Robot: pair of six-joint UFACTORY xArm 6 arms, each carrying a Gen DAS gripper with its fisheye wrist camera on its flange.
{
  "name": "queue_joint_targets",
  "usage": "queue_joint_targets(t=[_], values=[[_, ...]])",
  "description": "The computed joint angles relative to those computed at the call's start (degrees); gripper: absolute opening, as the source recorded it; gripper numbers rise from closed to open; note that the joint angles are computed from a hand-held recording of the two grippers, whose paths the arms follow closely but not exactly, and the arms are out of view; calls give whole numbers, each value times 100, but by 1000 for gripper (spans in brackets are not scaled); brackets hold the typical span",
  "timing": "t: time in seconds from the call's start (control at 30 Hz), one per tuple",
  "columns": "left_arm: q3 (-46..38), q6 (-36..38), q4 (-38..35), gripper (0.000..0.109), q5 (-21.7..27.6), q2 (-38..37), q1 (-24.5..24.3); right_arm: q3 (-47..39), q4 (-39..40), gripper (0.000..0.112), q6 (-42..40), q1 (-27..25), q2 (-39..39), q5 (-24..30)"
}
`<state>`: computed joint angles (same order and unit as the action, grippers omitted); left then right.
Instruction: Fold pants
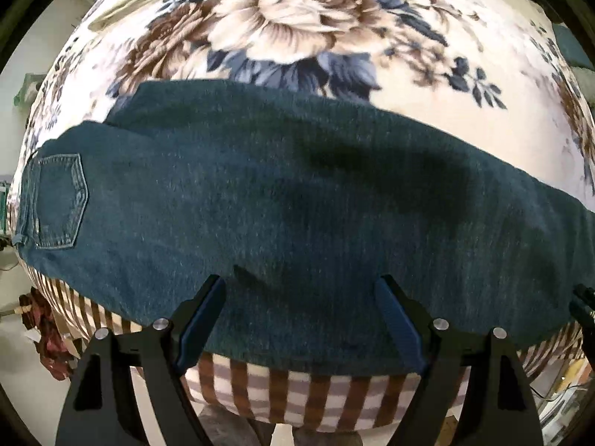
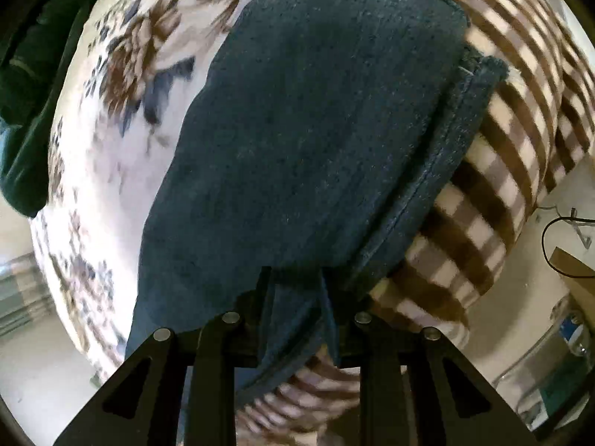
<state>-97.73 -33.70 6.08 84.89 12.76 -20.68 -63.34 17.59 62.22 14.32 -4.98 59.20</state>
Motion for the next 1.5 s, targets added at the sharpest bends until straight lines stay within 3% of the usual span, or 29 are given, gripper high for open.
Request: queue_joint_targets(t=[0.03, 0.2, 0.33, 0.43, 0.6, 0.7, 0.73, 0.77, 0.87, 1.0, 1.1, 1.2, 1.23, 1.37, 1.4, 1.43, 1.47, 1.5], values=[[101, -8, -8, 82, -55, -78, -2, 37, -179, 0, 183, 43, -116, 65], [492, 32, -192, 82, -76, -603, 163, 193, -900, 0, 708, 18, -841, 579], [840, -16, -369, 82, 9, -1072, 493, 592, 920, 6, -645, -100, -1077, 7], [1155, -116, -402, 82, 100, -1450, 804, 422, 2020, 44, -1165, 508, -619, -346], [1571, 116, -344, 82, 225, -1839, 1321, -13, 2894, 44, -1125, 1486, 322, -969], [1822, 347, -310, 82, 199, -2059, 1699, -199, 2660, 44, -481, 1878, 706, -1278], [1891, 459, -328, 82, 196, -2140, 1871, -245, 2231, 29, -34, 1960, 733, -1266], [1923, 580, -347, 82, 212, -2183, 2050, -270, 1781, 8, 455, 2030, 691, -1220], [2037, 830, -486, 82, 331, -2383, 2634, -549, 960, 6, 1082, 2134, 527, -845], [2061, 1121, -606, 82, 501, -2549, 3492, -1338, 231, 6, 1449, 2231, 689, 171], [1995, 1439, -639, 82, 481, -2492, 4120, -1764, 602, 12, 1124, 2106, 1155, 647], [1950, 1627, -866, 82, 301, -2376, 4737, -1602, 1060, 26, 1085, 2215, 1175, 86], [1877, 1650, -997, 82, 214, -2267, 4971, -1731, 1070, 35, 1035, 2302, 1256, 69], [1323, 1699, -1507, 82, -82, -1589, 5671, -2292, 1791, 37, 612, 2737, 1851, -314], [1290, 1672, -1676, 80, -179, -1469, 5822, -2438, 1986, 38, 609, 2855, 2048, -437], [1097, 1724, -1802, 69, -201, -1236, 6010, -2536, 2088, 37, 665, 2949, 2173, -510], [1058, 1696, -1953, 46, -265, -1151, 6086, -2599, 2202, 38, 789, 3050, 2310, -675], [1015, 1656, -2057, 35, -334, -1067, 6150, -2681, 2211, 38, 975, 3148, 2448, -901]])
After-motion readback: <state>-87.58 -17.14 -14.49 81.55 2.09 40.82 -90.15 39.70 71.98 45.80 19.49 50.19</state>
